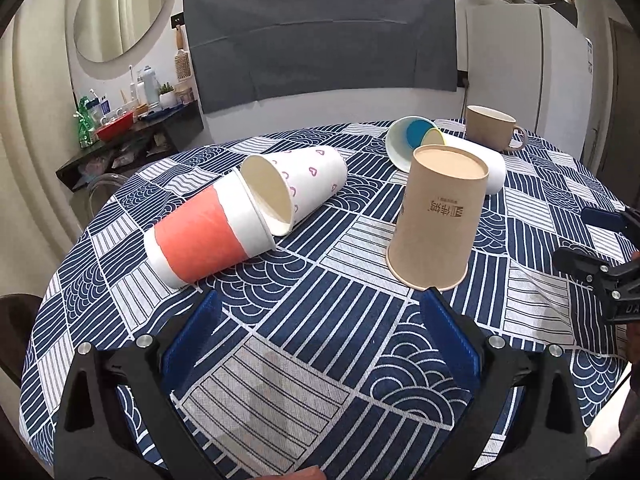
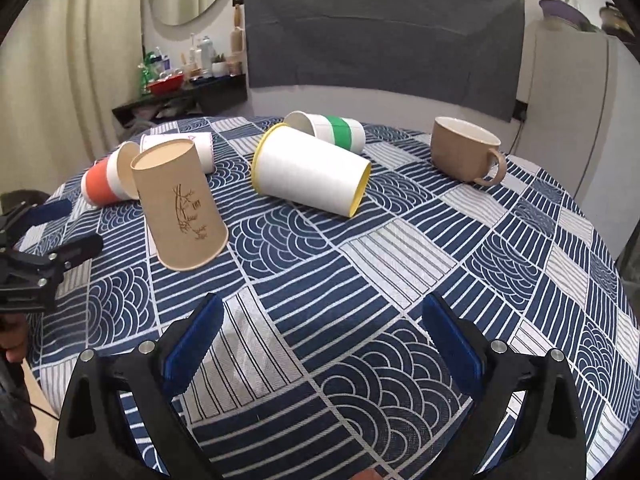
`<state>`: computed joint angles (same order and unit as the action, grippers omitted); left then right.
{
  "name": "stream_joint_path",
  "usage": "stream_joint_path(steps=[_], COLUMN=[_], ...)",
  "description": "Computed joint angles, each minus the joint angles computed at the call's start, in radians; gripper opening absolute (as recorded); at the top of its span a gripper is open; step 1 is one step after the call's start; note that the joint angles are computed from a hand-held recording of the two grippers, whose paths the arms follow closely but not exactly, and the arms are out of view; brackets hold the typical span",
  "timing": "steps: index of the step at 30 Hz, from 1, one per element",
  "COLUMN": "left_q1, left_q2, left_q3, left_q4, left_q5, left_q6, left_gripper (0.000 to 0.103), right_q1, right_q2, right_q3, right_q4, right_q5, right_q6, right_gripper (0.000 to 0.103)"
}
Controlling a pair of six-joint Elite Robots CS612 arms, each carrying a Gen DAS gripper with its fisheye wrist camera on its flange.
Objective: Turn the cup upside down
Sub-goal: 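Open the left gripper and withdraw it from the upside-down cup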
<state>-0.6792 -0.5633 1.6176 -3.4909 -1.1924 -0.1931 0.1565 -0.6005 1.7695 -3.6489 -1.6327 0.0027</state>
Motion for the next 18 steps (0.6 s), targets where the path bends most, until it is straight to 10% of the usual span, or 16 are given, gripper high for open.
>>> stream_joint_path(steps=[18], left_q1=[-0.014], left_q2=[0.01], left_q3=[0.003], left_q4=[-0.04], left_q5=[0.04], left_q6=[0.042], left_gripper=[0.097], right_q1=[-0.001], right_q2=[0.011], right_q3=[-0.004], right_q4=[-0.039], right_q5=[0.022], right_q6=[0.03], right_gripper=[0.095])
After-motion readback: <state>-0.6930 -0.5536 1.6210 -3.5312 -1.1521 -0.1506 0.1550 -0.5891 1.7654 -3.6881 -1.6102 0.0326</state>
